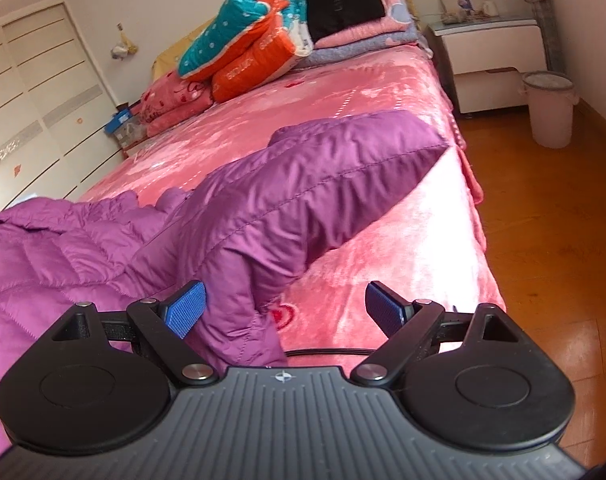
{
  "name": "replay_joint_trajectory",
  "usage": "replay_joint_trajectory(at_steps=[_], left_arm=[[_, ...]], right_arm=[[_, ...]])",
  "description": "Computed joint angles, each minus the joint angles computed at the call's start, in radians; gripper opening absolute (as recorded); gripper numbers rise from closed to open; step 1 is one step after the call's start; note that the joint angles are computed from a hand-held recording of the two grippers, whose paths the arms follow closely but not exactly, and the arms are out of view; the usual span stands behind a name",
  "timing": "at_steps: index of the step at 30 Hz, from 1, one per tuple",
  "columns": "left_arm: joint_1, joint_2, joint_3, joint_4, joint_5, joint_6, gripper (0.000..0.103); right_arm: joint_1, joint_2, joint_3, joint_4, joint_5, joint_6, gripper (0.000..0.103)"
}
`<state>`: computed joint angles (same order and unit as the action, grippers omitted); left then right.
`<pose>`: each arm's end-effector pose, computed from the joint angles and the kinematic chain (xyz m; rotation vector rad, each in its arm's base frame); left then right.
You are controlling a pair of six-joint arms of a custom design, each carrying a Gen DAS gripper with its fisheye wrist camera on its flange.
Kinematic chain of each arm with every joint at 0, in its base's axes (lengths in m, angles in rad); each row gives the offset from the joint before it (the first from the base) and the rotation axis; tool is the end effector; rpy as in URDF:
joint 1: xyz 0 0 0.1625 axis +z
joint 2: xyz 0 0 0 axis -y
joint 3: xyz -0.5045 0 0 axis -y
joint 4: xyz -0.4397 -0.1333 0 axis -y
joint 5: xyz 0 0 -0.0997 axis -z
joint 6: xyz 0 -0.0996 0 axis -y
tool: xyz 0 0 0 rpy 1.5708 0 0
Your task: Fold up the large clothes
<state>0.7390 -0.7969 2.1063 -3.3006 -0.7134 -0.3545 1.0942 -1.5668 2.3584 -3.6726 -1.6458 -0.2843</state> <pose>-0.2910 -0.5475 0.0797 0.3464 2.4329 -1.0576 -0.0867 -0.4422 0.4249 -0.2685 -2.1375 1.5062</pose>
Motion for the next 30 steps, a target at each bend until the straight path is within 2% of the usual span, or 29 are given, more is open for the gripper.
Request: replay_joint_trajectory(at_steps=[8,12,13,15,16,17,19,21,25,30], left_arm=[[-0.04,-0.091,0.053,0.169,0.092,-0.122,0.008],[-0.069,-0.127,0.073,0.248,0.12,-0.18,0.012],[-0.078,-0.129,0.07,0.265,0.133,-0.186,0.016],[-0.092,-0.131,0.063,0.275,0.158,-0.176,0.032],[-0.1,-0.131,0.061,0.27,0.172,-0.168,0.047],[-0.112,-0.13,0.062,0.261,0.186,-0.157,0.054],[-0.131,-0.125,0.055,0.244,0.2,-0.118,0.055],[-0.138,-0.115,0.038,0.221,0.17,-0.073,0.055],[-0.129,-0.042,-0.021,0.114,0.045,0.088,0.055],[-0.078,0.078,-0.135,0.111,-0.119,0.209,0.055]], right_arm=[[-0.017,0.0,-0.002,-0.014,-0.008,0.077,0.103],[-0.049,-0.016,-0.001,0.026,0.066,0.132,0.103],[-0.069,-0.028,-0.001,0.047,0.108,0.15,0.103],[-0.1,-0.04,-0.002,0.078,0.19,0.197,0.103],[-0.118,-0.045,-0.005,0.091,0.232,0.224,0.103],[-0.134,-0.046,-0.009,0.101,0.27,0.252,0.103],[-0.169,-0.046,-0.02,0.116,0.351,0.32,0.103],[-0.198,-0.038,-0.037,0.126,0.416,0.389,0.103],[-0.224,0.012,-0.091,0.133,0.505,0.518,0.103],[-0.245,0.09,-0.161,0.175,0.592,0.671,0.103]])
